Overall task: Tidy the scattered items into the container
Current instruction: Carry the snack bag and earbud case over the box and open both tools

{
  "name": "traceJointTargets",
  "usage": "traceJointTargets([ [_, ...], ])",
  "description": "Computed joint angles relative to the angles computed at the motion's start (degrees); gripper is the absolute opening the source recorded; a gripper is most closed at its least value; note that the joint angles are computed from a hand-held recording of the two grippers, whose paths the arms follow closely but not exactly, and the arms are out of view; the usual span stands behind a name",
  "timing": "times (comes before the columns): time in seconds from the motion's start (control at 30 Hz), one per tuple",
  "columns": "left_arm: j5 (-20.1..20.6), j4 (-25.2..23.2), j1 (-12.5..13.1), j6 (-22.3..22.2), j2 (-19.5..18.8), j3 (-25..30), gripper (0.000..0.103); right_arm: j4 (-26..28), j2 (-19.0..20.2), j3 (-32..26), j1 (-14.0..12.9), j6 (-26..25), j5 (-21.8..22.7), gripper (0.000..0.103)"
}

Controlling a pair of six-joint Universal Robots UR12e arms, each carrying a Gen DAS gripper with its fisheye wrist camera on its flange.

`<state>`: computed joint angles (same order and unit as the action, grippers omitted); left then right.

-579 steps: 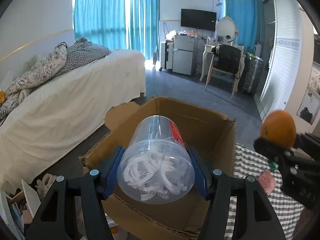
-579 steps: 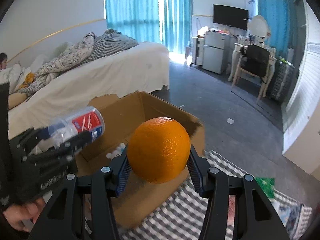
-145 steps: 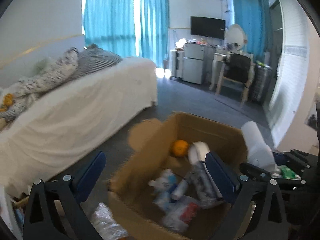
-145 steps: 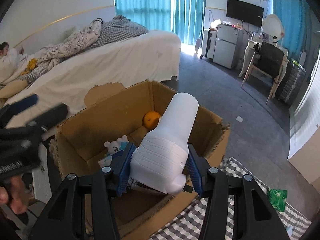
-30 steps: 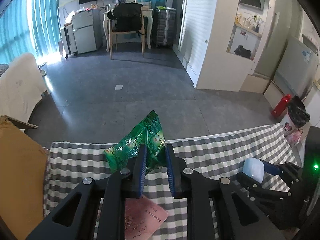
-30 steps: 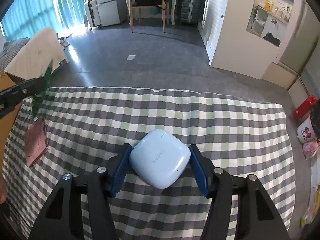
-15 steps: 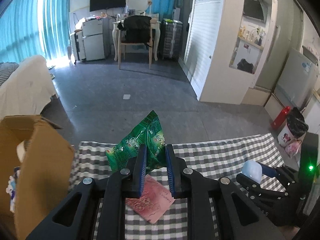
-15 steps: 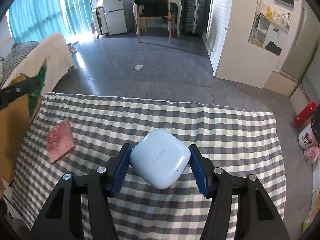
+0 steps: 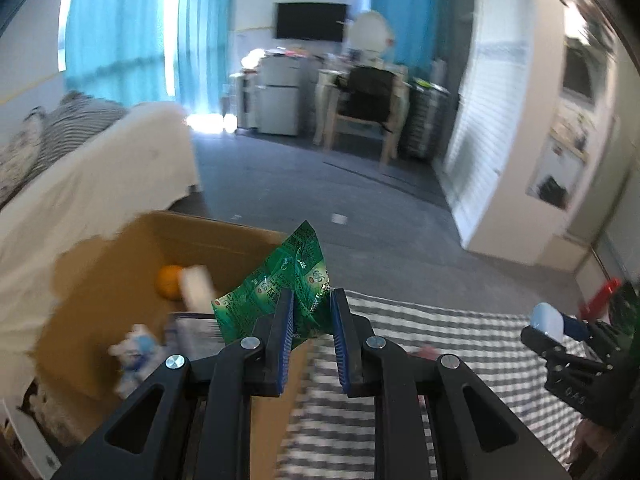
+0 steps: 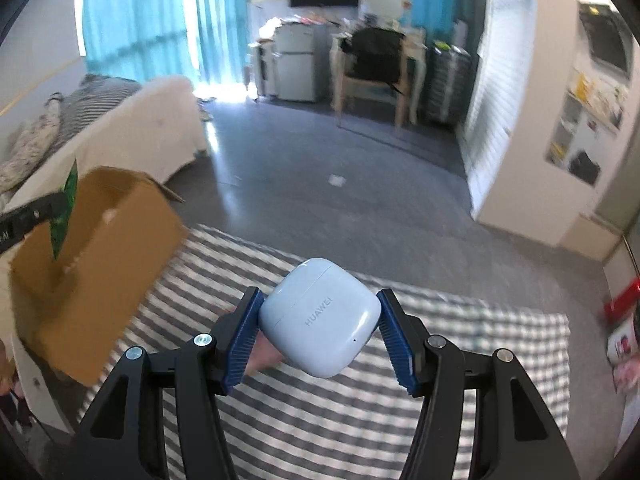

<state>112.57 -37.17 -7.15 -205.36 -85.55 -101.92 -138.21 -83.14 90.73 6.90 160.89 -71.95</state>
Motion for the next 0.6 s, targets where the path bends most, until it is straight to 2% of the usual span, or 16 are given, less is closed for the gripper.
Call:
traceJointTargets([
  [0.23, 3.5, -1.2, 4.6, -1.1, 6.5, -4.6, 0.018, 0.1, 0.4, -1.4, 5.7, -2.4, 2.3, 0.058],
  [0.4, 3.2, -2.3, 8.3, -2.0, 10.3, -7.4, 0.018, 0.6, 1.5, -3.1, 9.6, -2.3, 4.2, 0.058],
  [0.6, 2.4, -3.0, 10.8, -2.1, 12.7, -9.1, 0.018, 1.6, 3.1, -5.2, 13.7, -4.2, 5.8, 0.058],
])
